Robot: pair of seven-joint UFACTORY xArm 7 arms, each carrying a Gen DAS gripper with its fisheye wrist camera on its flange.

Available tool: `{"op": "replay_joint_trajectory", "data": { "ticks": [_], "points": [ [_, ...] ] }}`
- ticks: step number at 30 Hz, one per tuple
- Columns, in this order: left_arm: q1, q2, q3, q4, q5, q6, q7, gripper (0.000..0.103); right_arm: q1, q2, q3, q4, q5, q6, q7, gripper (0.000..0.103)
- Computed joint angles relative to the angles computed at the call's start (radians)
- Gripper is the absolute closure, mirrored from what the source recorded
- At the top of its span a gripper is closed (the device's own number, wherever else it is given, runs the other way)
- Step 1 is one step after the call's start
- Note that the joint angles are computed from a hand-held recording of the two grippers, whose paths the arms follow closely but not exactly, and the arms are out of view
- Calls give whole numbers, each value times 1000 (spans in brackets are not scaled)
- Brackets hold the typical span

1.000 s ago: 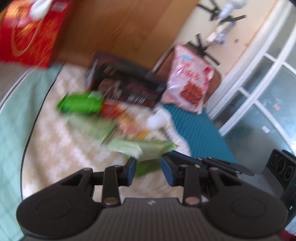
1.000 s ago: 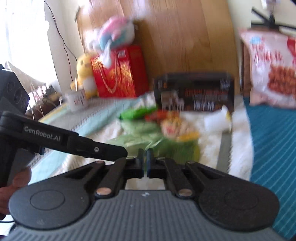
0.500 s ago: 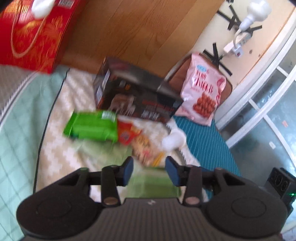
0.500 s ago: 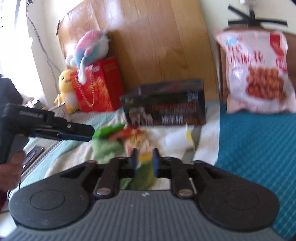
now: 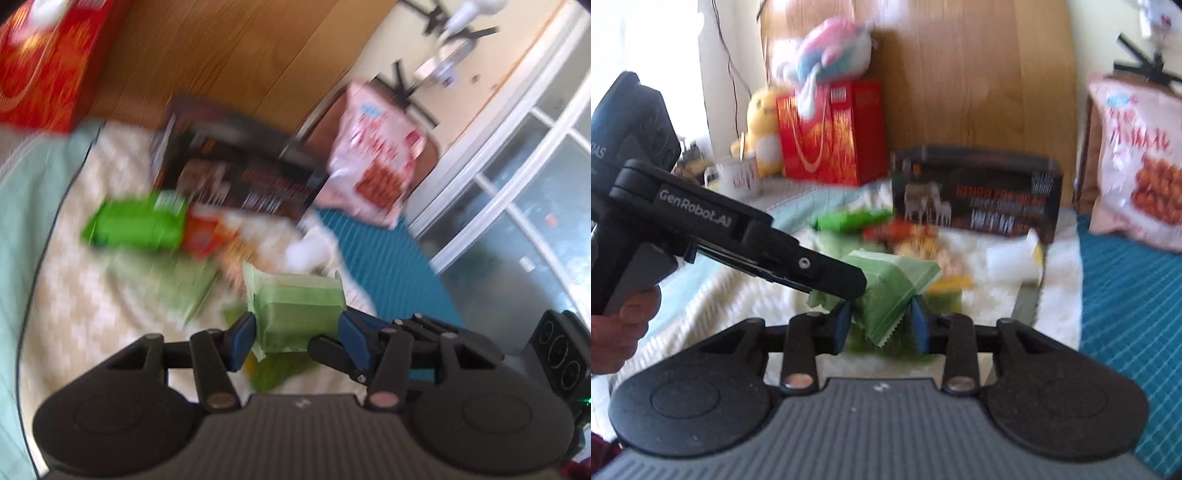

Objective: Organize snacks
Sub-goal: 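Grasp the pale green wrapped packet with the left gripper, then drop the pale green packet into the black box, then grasp the bright green packet with the left gripper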

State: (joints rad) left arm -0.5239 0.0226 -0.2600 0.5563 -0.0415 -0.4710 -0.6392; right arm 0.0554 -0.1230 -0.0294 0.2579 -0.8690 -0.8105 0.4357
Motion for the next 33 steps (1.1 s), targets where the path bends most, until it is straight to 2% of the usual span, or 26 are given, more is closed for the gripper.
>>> {"op": "replay_joint_trajectory", "data": {
  "ticks": [3,6,8,11,13,14,15,16,17,18,19,21,22,23,25,28,30,32,33],
  "points": [
    [-2,3,9,91,-86,40,146,53,6,3,11,52,70,-19,-42,65],
    [-15,86,49,245,-188,76,318,52,9,90,20,195,114,-6,-45,65],
    [-43,166,102,366,-246,119,394,51,-6,178,26,338,71,44,37,65],
    [-82,279,184,522,-283,197,413,48,-45,299,58,531,-25,137,167,63],
    [-145,334,271,591,-306,248,394,45,-66,349,90,606,-67,196,213,61],
    [-210,357,352,612,-303,269,364,44,-76,372,103,633,-79,221,228,59],
    [-245,371,393,626,-333,287,375,42,-84,385,115,649,-84,238,237,56],
    [-238,373,393,626,-326,293,365,41,-91,394,123,655,-74,243,234,55],
    [-193,359,350,598,-277,262,325,40,-90,384,122,630,-32,230,206,55],
    [-110,333,266,552,-240,215,312,38,-114,373,141,601,-3,205,191,53],
    [-66,297,224,492,-215,170,304,37,-99,358,118,567,12,162,197,53],
    [-69,226,221,371,-246,62,326,33,-146,358,129,544,-82,82,289,54],
    [-69,198,218,316,-277,8,337,27,-169,369,129,554,-185,48,374,54],
    [-83,175,221,273,-338,-20,365,26,-178,384,126,572,-283,30,455,54],
    [-94,154,220,228,-452,-13,408,26,-148,402,115,597,-372,71,549,54],
    [-36,161,178,205,-479,73,358,29,-102,454,116,661,-423,161,664,54],
    [-4,163,148,178,-448,91,312,33,-88,487,117,707,-490,198,781,55],
    [79,160,76,131,-311,68,188,37,-76,479,108,691,-509,192,810,71],
    [88,158,64,110,-269,45,149,37,-72,459,102,665,-509,181,810,72]
  ]
}}
